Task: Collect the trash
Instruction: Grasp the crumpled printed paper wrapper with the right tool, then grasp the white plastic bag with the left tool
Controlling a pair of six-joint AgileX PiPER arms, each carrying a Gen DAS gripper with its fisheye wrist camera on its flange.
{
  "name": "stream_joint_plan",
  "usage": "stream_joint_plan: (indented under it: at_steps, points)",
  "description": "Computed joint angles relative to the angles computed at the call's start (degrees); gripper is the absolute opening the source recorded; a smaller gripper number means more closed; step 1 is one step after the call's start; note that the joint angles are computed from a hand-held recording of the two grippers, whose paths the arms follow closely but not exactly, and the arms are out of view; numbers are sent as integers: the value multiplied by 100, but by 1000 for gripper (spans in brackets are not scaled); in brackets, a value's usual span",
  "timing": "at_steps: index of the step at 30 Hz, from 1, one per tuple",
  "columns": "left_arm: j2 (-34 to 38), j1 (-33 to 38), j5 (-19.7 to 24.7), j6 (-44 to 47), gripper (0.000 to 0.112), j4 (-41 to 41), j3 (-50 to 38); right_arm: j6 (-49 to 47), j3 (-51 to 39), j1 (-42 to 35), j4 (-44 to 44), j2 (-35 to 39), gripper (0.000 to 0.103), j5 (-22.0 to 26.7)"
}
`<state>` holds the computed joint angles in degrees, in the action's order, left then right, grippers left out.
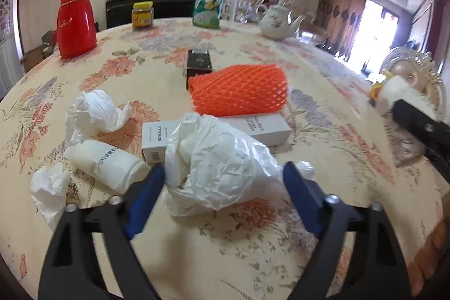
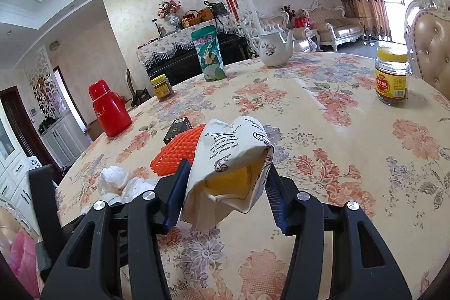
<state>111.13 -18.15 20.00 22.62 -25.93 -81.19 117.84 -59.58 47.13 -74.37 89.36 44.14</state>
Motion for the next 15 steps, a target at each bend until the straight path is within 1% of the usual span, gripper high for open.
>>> stream_joint_plan:
  at_steps: [1,2,3,4,6,9,12,14,15]
  points:
    - [87,-25,156,-256,52,257,-147,-23,-20,6,9,9,50,16]
    - [128,-25,248,-282,50,318,-209,-26,-22,11,6,14,50,22]
    - [83,-18,196,-183,43,244,-142,-22,-19,8,3,19,50,14]
    - [-24,-35,52,-124,38,280,12,-19,-17,3,7,24,50,-1]
    - [-267,-74,-257,-85,32,397,365,-39,-17,-14,26,28,50,-34]
    - [-666,-15,-515,277,31,65,839,-129,-65,8,45,77,50,-66]
    - [-1045,139,-682,996,31,-662,1254,-353,-203,74,101,196,50,-43]
    - [-1290,217,-906,1266,31,-928,1552,-506,-307,122,145,292,50,-6]
    - [-1457,289,-1085,1608,31,-1291,1773,-583,-352,135,169,340,50,5]
